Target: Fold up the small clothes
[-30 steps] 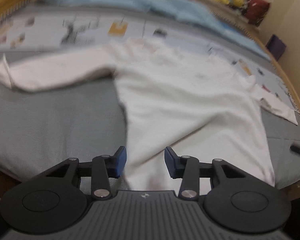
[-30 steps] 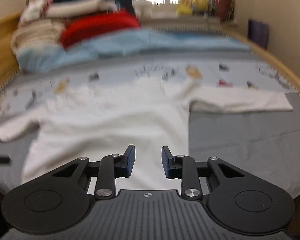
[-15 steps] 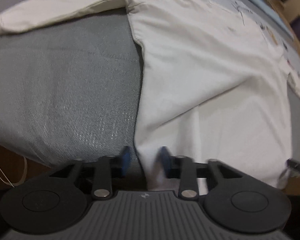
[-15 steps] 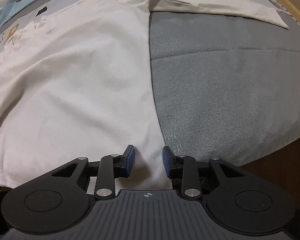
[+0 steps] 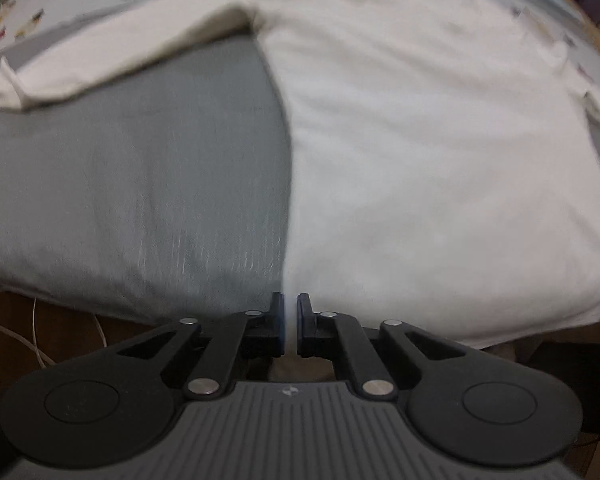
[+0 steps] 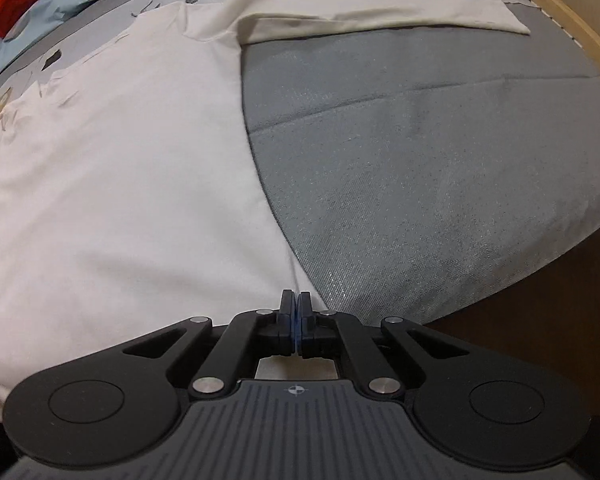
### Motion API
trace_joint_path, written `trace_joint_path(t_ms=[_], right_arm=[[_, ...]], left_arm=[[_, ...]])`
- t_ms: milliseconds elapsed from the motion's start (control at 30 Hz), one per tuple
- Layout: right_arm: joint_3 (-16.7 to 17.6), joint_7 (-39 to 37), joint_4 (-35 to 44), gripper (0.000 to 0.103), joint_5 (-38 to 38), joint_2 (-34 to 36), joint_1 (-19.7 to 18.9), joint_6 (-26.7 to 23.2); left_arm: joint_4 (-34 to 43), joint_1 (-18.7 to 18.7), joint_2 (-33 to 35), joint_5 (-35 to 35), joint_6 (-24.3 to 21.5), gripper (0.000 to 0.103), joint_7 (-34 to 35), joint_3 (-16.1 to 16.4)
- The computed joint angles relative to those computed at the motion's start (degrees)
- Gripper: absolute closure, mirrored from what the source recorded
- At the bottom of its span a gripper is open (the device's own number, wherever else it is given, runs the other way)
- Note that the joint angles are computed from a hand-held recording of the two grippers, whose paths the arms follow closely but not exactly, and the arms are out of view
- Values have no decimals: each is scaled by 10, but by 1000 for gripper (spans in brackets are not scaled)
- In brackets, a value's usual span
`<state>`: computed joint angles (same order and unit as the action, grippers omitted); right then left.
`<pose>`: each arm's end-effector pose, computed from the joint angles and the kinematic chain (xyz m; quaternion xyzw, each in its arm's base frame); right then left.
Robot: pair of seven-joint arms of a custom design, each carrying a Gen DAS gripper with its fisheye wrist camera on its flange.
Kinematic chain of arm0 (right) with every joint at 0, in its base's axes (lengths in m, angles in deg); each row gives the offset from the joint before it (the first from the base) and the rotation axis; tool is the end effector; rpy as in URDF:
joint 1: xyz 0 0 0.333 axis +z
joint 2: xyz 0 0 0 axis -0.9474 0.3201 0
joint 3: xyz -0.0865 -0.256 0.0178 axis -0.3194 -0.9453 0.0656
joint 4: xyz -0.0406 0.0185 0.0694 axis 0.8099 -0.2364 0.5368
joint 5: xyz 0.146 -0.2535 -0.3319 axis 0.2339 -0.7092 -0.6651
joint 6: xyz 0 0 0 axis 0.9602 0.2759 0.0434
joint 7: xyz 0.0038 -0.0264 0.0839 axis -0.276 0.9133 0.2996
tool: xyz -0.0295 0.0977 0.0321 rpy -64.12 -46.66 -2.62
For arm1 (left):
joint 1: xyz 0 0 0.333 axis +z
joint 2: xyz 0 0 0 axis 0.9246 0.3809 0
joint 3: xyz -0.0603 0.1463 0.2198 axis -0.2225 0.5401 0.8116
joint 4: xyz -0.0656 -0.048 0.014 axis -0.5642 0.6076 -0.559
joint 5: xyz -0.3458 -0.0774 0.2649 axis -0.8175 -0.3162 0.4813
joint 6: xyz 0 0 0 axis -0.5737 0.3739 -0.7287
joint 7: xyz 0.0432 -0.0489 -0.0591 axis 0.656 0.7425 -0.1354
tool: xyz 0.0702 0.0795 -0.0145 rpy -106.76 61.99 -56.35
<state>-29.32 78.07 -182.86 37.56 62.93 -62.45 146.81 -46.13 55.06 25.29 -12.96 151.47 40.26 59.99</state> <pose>0.5181 0.1091 0.5248 -0.5859 0.7910 -0.1147 0.1336 0.5303 -0.2577 0.5238 -0.7132 0.6852 -0.1169 0.0898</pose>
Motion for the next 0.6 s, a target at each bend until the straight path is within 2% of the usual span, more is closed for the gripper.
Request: trace_joint_path(t_ms=[33, 100, 167, 200, 233, 267, 300, 333, 367, 433, 467, 533, 600], right_arm=[[6, 11, -5, 101, -12, -6, -3, 13], [9, 30, -23, 100, -22, -24, -6, 56], [3, 19, -34, 99, -15, -29, -2, 91], [2, 7, -32, 95, -9, -24, 3, 92], [0, -6, -24, 92, -1, -14, 8, 81], [-2, -22, -12, 84, 8, 2, 14, 62], [-3, -35, 2, 82, 15, 17, 18, 30], [0, -40, 17, 82, 15, 33, 19, 3], [5, -34, 20, 82, 6, 36, 18, -2], [9, -21, 10, 81, -5, 25, 17, 28], [10, -16, 6, 81, -7, 18, 17, 39], [13, -11, 10, 81, -12, 22, 18, 28], [15, -4, 20, 81, -12, 31, 19, -1]], left_arm=[[-10, -1, -10, -9, 25, 86, 5, 2], [-22, -4, -20, -22, 61, 82, 21, 4], [-15, -8, -9, -14, 58, 82, 35, -2], [-2, -9, 5, -9, 41, 82, 38, -5], [14, -10, 22, -3, 12, 82, 39, -8], [30, -11, 39, 4, -17, 82, 40, -9], [33, -12, 42, 12, -26, 82, 34, -11], [28, -13, 37, 17, -14, 82, 27, -11], [7, -14, 18, 12, 21, 81, 25, -8], [-10, -14, 3, -4, 64, 72, 24, -4], [1, -12, 13, 0, 51, 70, 19, -5], [37, -12, 46, 15, -14, 70, 11, -10], [48, -14, 55, 17, -18, 70, 8, -9]])
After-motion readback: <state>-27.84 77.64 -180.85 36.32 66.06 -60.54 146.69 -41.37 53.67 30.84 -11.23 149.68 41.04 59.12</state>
